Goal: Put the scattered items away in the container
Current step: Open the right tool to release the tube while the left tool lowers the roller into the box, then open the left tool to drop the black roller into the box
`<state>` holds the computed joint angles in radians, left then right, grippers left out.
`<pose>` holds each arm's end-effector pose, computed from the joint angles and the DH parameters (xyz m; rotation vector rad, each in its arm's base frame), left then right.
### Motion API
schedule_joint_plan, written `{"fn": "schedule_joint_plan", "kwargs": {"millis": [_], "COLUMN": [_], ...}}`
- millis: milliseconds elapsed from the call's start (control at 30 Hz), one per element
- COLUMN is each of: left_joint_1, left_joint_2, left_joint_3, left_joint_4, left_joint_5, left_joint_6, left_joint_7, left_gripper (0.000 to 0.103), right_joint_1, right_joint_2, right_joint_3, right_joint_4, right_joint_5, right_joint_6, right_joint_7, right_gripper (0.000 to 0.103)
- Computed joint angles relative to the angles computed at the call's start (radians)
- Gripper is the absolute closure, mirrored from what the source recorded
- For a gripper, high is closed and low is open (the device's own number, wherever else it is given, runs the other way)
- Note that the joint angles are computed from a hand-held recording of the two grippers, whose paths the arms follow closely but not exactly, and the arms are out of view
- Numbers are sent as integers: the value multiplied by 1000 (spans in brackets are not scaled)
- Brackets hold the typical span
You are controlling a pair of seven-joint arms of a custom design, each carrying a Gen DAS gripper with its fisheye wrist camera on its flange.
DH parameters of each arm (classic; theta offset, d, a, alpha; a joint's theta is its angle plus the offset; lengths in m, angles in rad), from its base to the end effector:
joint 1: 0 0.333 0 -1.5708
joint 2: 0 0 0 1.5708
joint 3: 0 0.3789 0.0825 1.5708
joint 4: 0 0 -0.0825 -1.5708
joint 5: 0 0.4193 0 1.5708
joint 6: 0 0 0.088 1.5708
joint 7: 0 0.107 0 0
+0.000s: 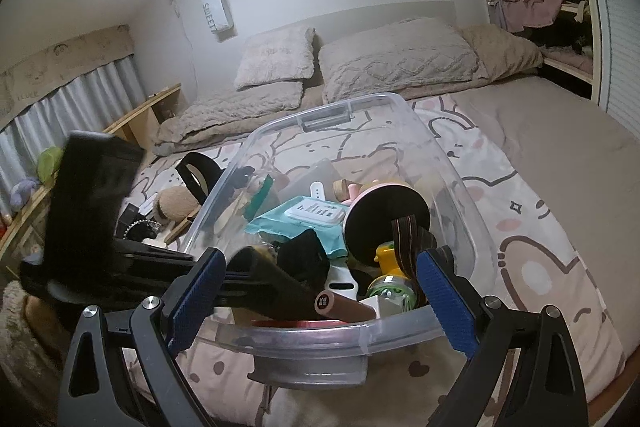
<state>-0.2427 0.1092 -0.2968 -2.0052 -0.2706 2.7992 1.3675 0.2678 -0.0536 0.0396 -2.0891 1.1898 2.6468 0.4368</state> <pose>0.5755 -0.3214 0.5283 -1.9241 2.1272 -1.0568 0.5791 0.1584 0.5496 -1.8751 1.0816 -0.2128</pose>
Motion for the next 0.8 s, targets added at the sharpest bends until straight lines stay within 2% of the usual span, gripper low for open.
{"fn": "schedule_joint_plan", "kwargs": {"millis": [233,300,333,367,400,433,467,567,700,800], "left_joint_1": [25,43,53,61,64,61,56,40,17,-4], "left_joint_2": [51,52,50,47,42,35,25,-7,-53,-97], "left_joint_3": [-40,-56,-64,-70,-74,-73,-69,-56,-26,2], "left_joint_4": [42,43,42,39,34,29,22,5,-25,-65], "left_joint_5": [-125,-193,-240,-287,-327,-347,-358,-395,-431,-415], "left_joint_6": [0,-7,-18,-29,-29,-24,-19,-13,-2,29], "left_joint_7": [79,110,133,152,179,199,210,241,273,262], "left_gripper": [91,89,83,72,66,54,47,35,32,30], "right_joint_1": [1,3,4,3,2,0,-2,-10,-28,-39], "right_joint_2": [3,0,-1,-2,-3,-5,-7,-6,5,21], "right_joint_3": [3,4,3,1,-1,-4,-6,-13,-23,-21], "right_joint_4": [-2,-5,-5,-4,-2,-1,1,7,22,37], "right_joint_5": [-8,-2,6,15,26,39,50,78,107,84], "right_joint_6": [-2,-2,-4,-13,-22,-31,-39,-65,-131,-150], "right_joint_7": [16,16,13,10,6,3,1,9,71,143], "right_gripper": [7,7,7,7,7,7,7,7,7,7]}}
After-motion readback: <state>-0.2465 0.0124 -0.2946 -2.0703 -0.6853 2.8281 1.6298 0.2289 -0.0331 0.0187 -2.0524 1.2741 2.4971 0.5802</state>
